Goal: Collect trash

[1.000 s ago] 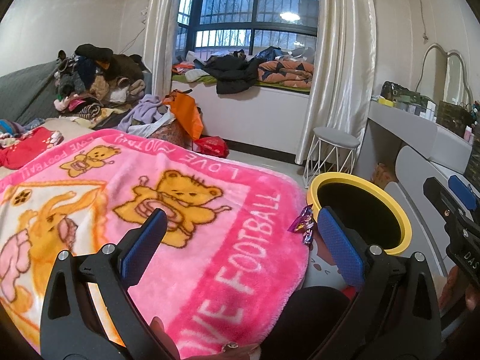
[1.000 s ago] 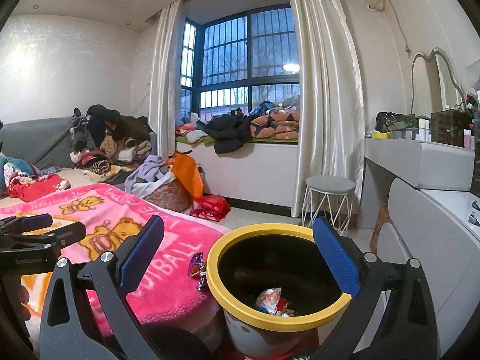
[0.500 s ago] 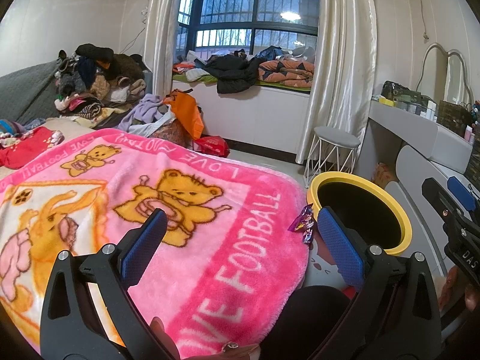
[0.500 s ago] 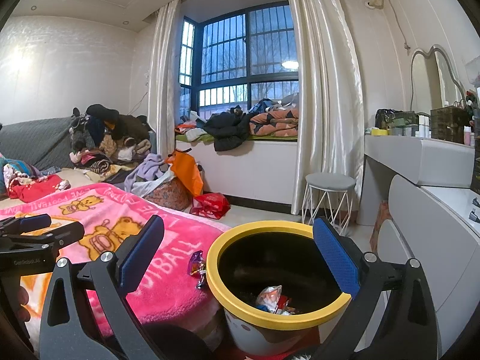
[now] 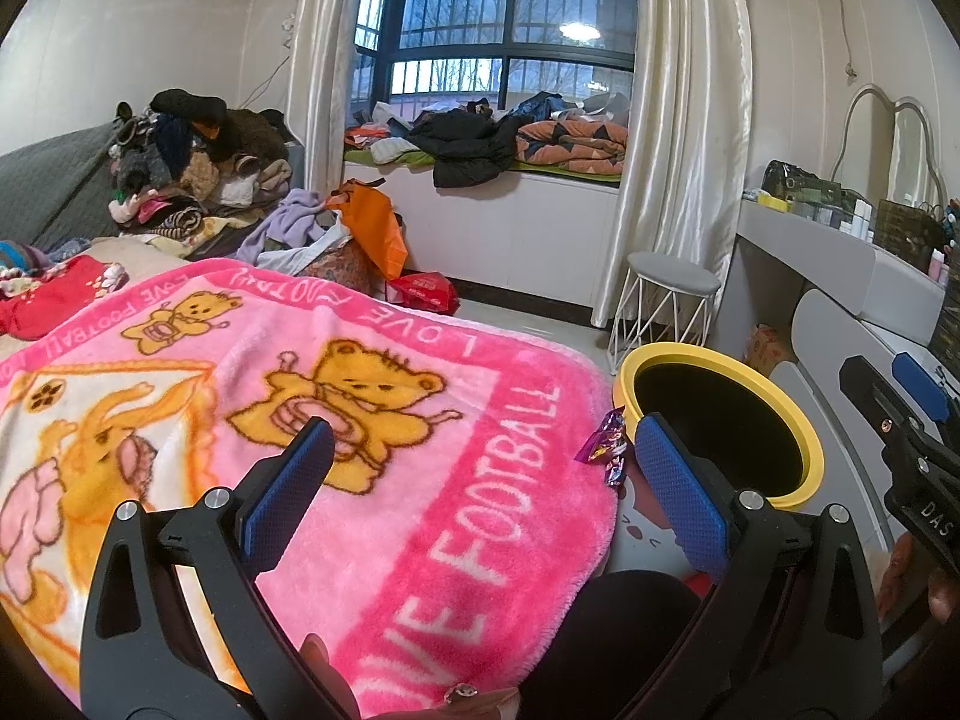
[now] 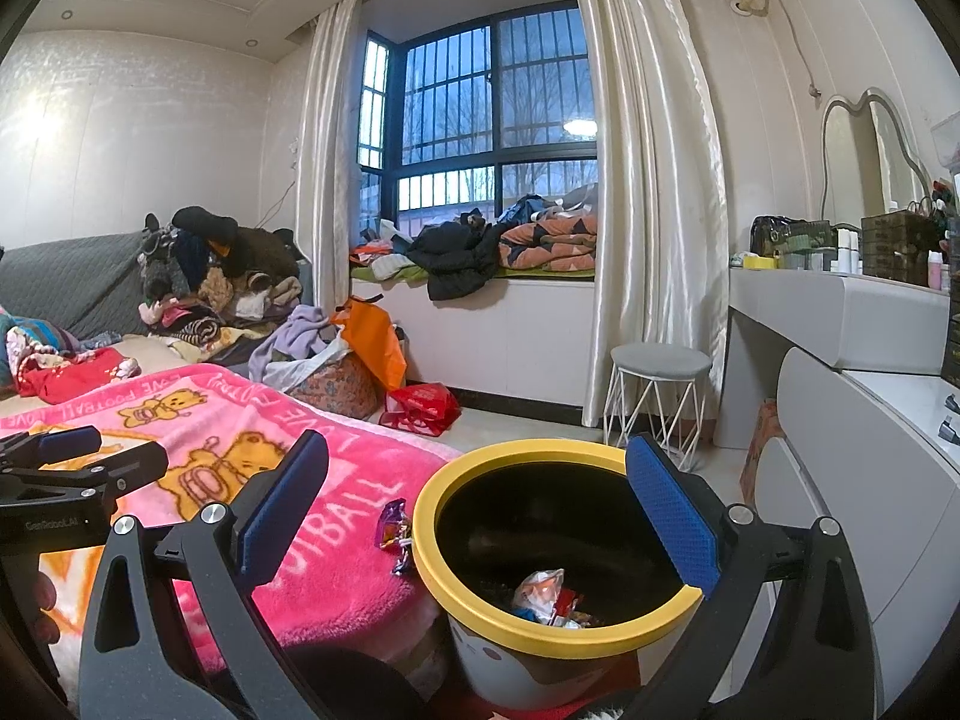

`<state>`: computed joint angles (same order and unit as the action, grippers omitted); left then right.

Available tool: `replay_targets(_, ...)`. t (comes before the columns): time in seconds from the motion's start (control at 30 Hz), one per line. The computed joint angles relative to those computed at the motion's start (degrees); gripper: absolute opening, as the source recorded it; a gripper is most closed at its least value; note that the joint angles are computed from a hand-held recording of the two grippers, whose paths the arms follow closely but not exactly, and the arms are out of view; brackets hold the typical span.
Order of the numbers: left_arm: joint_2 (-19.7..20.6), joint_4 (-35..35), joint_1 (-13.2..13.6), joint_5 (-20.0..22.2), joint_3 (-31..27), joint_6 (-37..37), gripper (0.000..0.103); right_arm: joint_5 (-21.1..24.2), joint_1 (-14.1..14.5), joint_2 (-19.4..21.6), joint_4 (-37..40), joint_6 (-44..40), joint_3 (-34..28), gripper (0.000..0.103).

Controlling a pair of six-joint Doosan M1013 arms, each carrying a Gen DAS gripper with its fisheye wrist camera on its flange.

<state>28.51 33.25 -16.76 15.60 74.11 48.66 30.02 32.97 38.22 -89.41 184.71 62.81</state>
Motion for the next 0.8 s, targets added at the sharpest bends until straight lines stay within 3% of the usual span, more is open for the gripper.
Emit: replay_targets(0.8,0.0,-1.6,0.0,0.3,-0.2,1.4,0.092,-0.1,-0.1,-0.1,0.3,-0.1,0.1,0.097)
